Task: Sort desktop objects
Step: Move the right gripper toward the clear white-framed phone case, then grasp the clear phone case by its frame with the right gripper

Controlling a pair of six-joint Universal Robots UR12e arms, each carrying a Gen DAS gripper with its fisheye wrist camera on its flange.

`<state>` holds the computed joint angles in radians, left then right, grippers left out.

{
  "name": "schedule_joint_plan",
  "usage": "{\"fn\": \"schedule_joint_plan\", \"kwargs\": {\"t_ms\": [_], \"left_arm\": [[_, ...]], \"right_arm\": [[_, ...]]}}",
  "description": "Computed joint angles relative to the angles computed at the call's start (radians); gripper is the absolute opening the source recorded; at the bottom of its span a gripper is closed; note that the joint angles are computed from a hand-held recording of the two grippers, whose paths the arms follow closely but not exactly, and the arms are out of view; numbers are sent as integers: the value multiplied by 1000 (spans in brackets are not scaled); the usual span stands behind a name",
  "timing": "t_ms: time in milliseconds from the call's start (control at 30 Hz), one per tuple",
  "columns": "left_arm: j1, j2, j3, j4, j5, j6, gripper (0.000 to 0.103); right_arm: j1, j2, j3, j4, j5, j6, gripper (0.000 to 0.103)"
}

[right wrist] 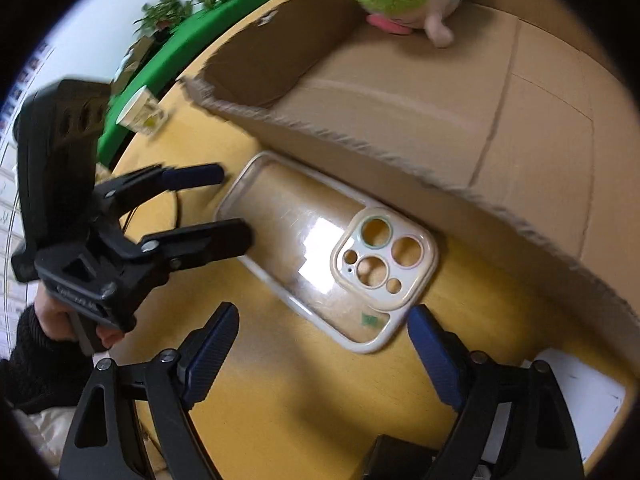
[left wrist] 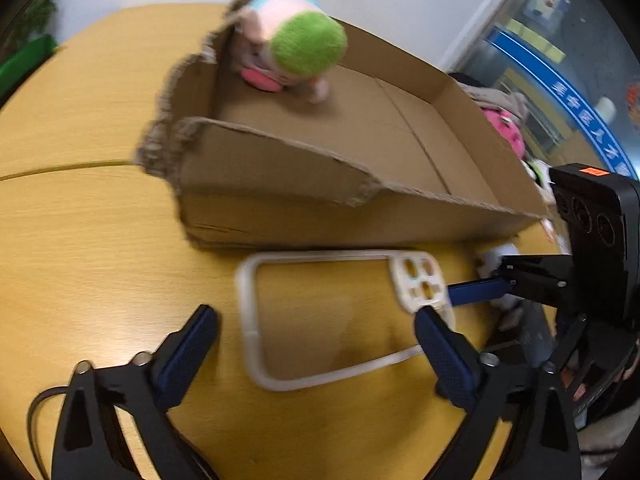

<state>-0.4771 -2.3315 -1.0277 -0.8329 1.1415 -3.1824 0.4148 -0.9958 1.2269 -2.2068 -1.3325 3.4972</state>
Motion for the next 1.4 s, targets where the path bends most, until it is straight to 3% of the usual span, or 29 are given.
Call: {"fn": "schedule_joint_plan", "kwargs": {"t_ms": [133, 233, 467, 600, 733, 867, 967, 1100, 1233, 1400], "left_arm": [[-4, 6, -1, -26, 18, 41, 93], [-4, 23, -18, -56, 5, 93, 93], [-6, 64, -73, -118, -31, 306, 94], [-10, 50, -34, -139, 30, 345, 94], [-9, 32, 11, -161, 29, 426, 96], [-9, 0, 95, -305, -6, 616, 101], [-20, -27, 150, -386, 31, 745, 102], [-30, -67, 223, -488, 66, 856, 102], [-32, -67, 220, -482, 68, 944, 102], [-34, -50, 179, -415, 61, 974, 95]], "right_arm": [[11, -5, 12, -5, 27, -57, 88], [10, -23, 45, -34, 67, -41, 88], [-9, -64, 115, -67, 152, -40, 89], [-12, -86, 119, -69, 100, -93, 89], [-11, -102, 107, -73, -7, -205, 89], [9, -90, 55, 45, -105, -414, 89], [23, -75, 32, 112, -129, -583, 89], [23, -65, 22, 154, -137, -675, 89], [18, -45, -3, 188, -106, -699, 89], [34, -35, -1, 194, -139, -769, 84]]}}
